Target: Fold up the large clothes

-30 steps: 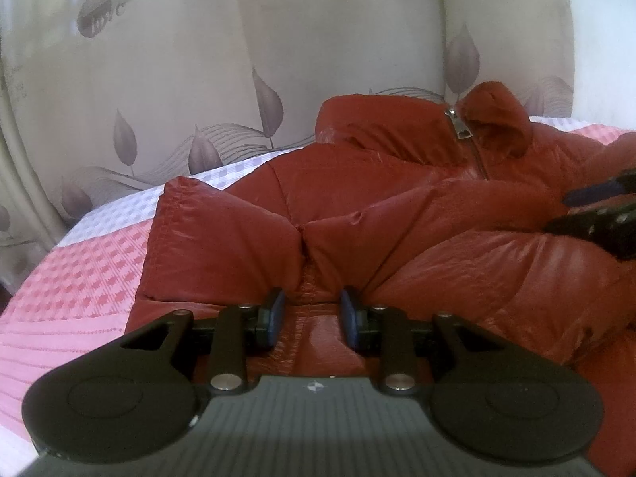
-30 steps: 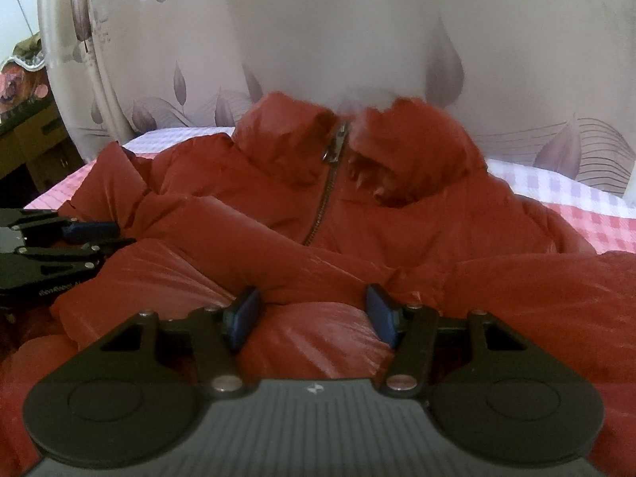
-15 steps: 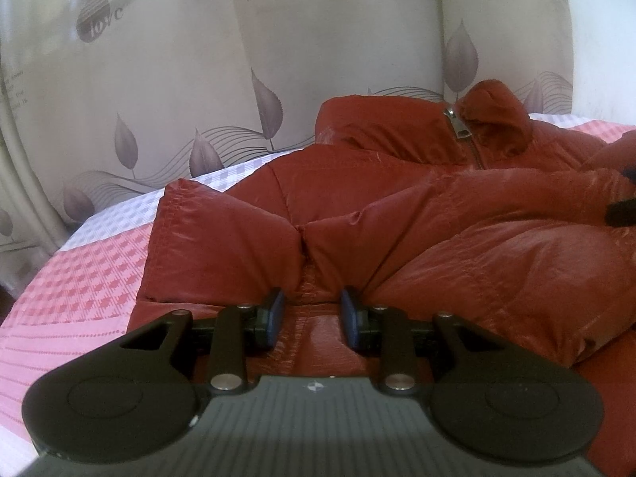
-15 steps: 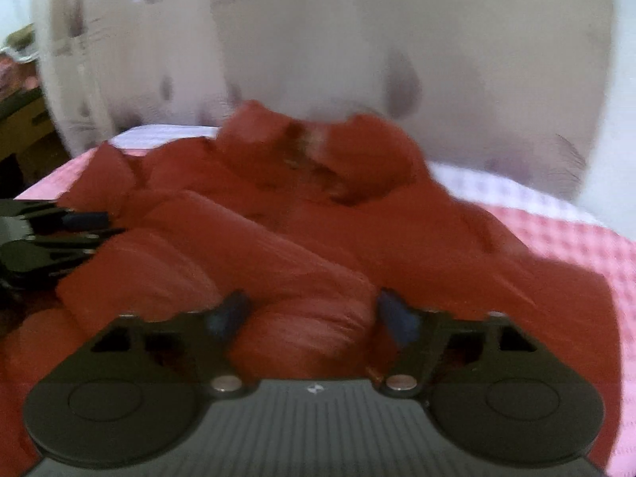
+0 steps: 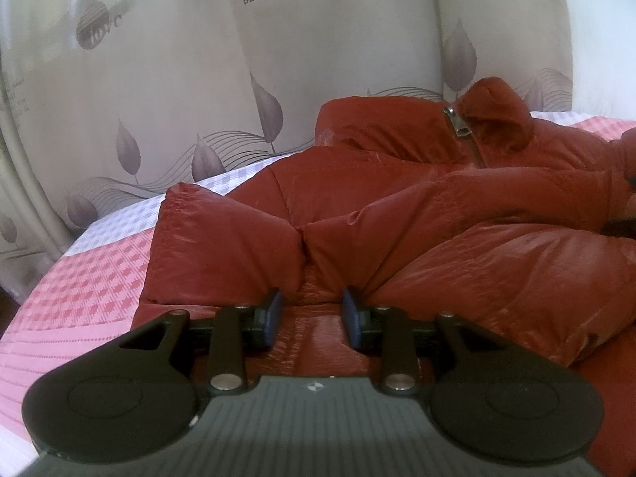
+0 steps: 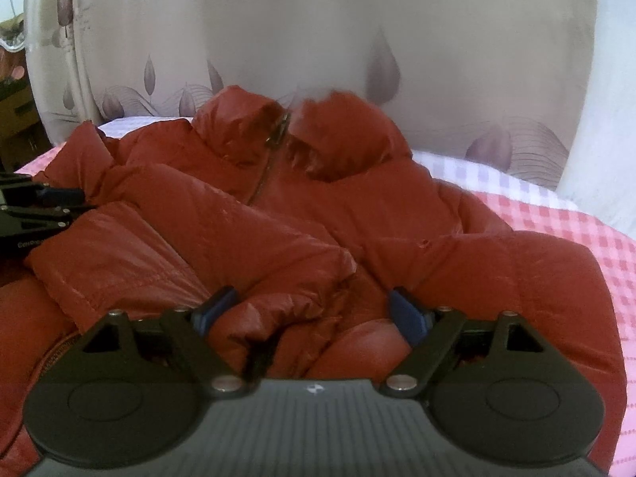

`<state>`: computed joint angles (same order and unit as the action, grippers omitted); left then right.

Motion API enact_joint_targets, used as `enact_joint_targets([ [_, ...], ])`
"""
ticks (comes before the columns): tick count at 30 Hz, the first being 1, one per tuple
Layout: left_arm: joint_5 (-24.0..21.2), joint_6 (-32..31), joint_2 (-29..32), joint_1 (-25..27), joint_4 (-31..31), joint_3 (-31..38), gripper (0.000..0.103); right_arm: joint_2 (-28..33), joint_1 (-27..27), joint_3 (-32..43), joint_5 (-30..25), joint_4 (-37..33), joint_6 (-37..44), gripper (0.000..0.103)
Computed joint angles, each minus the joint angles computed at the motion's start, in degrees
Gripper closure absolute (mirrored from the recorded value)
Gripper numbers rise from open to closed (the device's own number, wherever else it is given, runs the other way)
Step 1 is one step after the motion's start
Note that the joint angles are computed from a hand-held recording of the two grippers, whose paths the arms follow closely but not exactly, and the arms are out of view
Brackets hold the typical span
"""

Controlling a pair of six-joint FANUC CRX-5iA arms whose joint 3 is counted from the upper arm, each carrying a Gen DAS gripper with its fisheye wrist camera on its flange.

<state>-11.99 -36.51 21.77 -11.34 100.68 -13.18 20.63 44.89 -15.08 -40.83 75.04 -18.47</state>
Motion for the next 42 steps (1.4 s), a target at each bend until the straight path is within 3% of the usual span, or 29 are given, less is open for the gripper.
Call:
enact_joint_targets([
  [11,1.31,-4.07,-0.31,-1.21,4.79,-0.33,0.065,0.38,0.51,0.18,-1.83,0.93,-1.48,0.014],
  [15,-0.04,-2.18,-0.32,-0.36,3.31,-0.36,0.063,0.33,0.53,0.16,-2.02,0.74,-1.86,0.012],
  [17,-5.13,8.24,0.09,3.5,-7.45,0.59,0.061,0.28,0.69,0.24,-2.43,0.6,-2.01,0.011],
  [19,-10.94,18.7,-0.69,8.08,-19.55,2.07,0.046,-0.29,2.36,1.13,-5.61,-2.64,-1.02,0.01],
  [20,-13.17,20.82,-1.93,9.7,-21.14,1.74,0.037,-1.05,3.7,1.22,-8.16,-3.6,-2.58,0.009],
  [21,-15.04,20.46,-3.57,10.96,-19.74,0.48,0.017,-3.14,5.28,-0.71,-10.14,-1.57,-7.14,0.009],
  [22,-16.65,18.71,-5.32,11.98,-17.06,-1.18,0.006,-5.17,6.54,-3.28,-11.34,1.74,-12.19,0.009],
  [23,-19.56,16.71,-7.15,13.62,-14.81,-2.89,0.003,-7.2,8.03,-5.72,-12.55,4.28,-16.41,0.009],
  [27,-28.59,15.47,-13.43,21.16,-16.37,-7.94,0.0,-12.95,18.64,-12.39,-20.86,5.01,-24.86,0.006],
  [29,-33.27,17.26,-15.62,24.99,-18.89,-9.83,0.0,-12.78,24.29,-12.49,-25.56,1.08,-25.68,0.006],
  [33,-37.36,18.42,-20.17,31.32,-21.09,-15.12,0.0,-8.76,34.85,-8.9,-37.33,-6.4,-28.01,0.006],
  [37,-44.43,20.63,-21.14,38.66,-27.3,-16.28,0.0,-8.01,40.92,-9.56,-40.65,-8.28,-37.54,0.005],
  [42,-46.78,17.61,-21.49,42.82,-30.32,-18.42,0.001,-6.97,44.64,-9.58,-41.82,-11.76,-43.37,0.005],
])
